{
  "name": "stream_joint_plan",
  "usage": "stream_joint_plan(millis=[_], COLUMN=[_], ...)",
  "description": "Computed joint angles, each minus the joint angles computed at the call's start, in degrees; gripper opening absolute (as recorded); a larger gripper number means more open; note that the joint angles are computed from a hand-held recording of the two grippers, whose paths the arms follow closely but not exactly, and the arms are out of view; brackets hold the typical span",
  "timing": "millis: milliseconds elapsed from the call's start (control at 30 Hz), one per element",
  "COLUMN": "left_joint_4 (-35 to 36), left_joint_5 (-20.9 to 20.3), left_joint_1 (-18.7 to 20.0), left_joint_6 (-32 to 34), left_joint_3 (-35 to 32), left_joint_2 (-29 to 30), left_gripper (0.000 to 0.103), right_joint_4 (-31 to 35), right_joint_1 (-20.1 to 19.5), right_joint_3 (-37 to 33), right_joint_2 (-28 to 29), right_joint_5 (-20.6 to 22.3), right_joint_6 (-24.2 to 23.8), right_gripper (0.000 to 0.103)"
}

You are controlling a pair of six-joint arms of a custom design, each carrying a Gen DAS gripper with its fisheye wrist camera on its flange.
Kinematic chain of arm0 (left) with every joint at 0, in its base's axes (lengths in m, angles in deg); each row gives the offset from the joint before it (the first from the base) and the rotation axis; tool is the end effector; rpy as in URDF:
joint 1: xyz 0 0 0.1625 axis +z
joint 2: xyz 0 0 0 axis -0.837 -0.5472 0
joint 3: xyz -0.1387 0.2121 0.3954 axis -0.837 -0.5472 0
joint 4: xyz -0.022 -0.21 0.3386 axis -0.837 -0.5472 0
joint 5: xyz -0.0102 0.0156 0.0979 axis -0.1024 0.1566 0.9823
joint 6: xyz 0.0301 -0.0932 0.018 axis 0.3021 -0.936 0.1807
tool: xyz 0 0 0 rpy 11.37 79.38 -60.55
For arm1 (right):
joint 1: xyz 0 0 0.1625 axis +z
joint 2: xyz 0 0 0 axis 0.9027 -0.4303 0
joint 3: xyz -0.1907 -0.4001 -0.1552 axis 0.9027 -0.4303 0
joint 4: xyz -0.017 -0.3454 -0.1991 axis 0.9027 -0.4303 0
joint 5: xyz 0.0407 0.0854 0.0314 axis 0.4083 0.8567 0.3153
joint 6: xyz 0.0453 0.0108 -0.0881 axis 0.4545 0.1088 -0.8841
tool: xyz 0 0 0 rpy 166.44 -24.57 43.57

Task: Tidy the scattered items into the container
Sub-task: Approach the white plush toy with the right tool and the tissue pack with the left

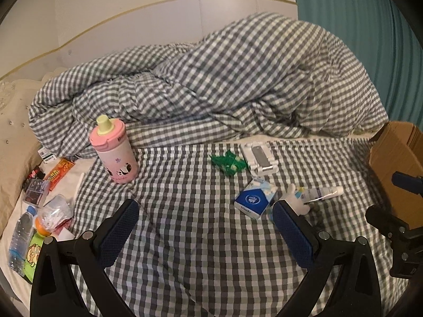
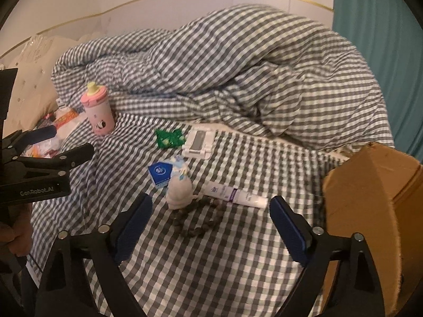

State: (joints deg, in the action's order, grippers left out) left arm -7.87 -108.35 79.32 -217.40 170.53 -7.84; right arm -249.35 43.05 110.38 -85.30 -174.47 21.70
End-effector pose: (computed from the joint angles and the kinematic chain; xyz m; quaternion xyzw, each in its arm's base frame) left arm -0.3107 -0.3630 0.2041 -0.1000 0.7472 -0.4446 0.4837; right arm 0.2603 -0.4705 0.2332 0.4959 -0.8288 0.1792 0.1871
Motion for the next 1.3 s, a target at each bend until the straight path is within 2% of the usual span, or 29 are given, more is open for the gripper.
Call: stream_joint_plan(millis=[233,733,1067,1300], left_joint_4=[-6.7,-20.4,-25.8,-28.5], left_joint_5=[1.0,3.6,4.4,5.0], left_joint_1=[3.0,7.7,9.6,10.5], left_joint_6=[6.2,16.1,20.8,23.2], left_joint_3=[3.4,9.6,11.7,12.6], left_joint_2=[-1.4,-4.0,-5.0,-5.4], left_gripper=[0.103,0.103,0.103,0.103], right_joint_4=[1.7,2.5,2.7,3.3], right_joint_1=[-0.6,-1.2,-1.1,-0.8], right_joint_3=[-1.6,-4.5,-6.9,-7.8], right_joint_2=[4.0,11.3,15.2,17.1], right_joint_5=[-0.4,-1.5,-2.8,-3.8], right_joint_6=[-0.2,0.6,2.4,2.7], right_gripper=[0.080,0.076,0.070,0.054])
